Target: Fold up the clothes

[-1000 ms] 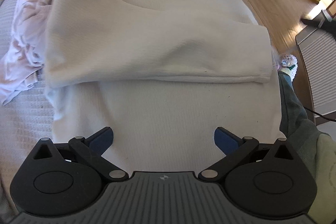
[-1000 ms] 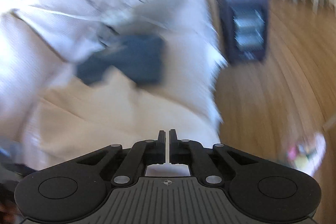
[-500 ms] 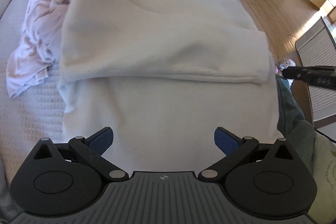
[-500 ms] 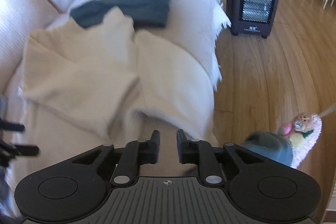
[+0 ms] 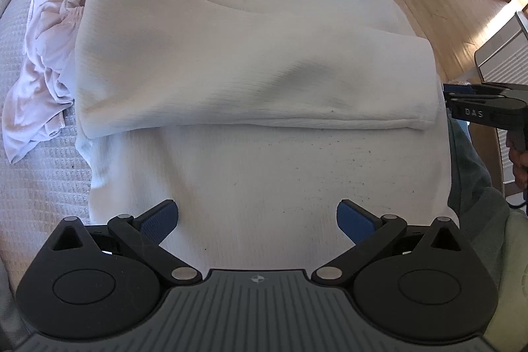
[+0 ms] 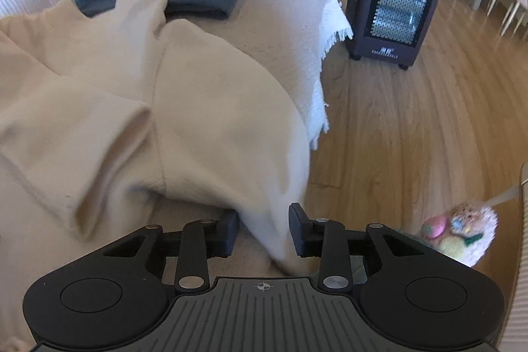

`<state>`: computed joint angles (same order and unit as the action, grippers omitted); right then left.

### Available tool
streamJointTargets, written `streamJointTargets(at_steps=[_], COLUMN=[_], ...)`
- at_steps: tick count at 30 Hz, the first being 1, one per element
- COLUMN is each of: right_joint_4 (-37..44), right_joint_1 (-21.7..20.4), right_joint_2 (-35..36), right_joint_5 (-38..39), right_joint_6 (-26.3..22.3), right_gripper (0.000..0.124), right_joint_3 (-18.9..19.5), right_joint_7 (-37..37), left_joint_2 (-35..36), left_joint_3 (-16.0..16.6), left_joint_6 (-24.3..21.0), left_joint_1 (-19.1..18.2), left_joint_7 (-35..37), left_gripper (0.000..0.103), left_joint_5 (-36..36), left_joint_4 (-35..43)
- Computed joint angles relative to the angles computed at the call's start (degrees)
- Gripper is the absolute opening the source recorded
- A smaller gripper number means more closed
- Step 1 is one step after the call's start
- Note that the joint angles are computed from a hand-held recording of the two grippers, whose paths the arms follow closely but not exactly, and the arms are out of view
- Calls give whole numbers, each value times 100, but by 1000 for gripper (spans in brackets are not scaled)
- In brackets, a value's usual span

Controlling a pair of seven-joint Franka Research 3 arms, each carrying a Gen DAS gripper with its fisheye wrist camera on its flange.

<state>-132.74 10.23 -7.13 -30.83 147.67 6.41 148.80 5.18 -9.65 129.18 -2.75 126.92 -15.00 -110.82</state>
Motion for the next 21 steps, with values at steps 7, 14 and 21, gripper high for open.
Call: streamJointTargets(at_steps=[7, 14, 21], right_joint_4=[182, 541, 1321], right_joint_1=[24, 62, 491], right_joint_2=[10, -429, 12], right_joint_5=[-319, -1198, -1044], right_joint_6=[-369, -628, 91], right_gripper=[10, 10, 10], right_joint_3=[60, 300, 506], right_joint_7=[452, 786, -283], left_joint_2=[-113, -250, -418], left_joint_3=[47, 122, 183], left_joint_6=[-69, -126, -89], left_joint_1=[65, 144, 136], left_joint_7=[171, 388, 457], left_gripper=[103, 103, 103], left_joint_5=[-248, -589, -794], left_joint_4=[-39, -59, -223])
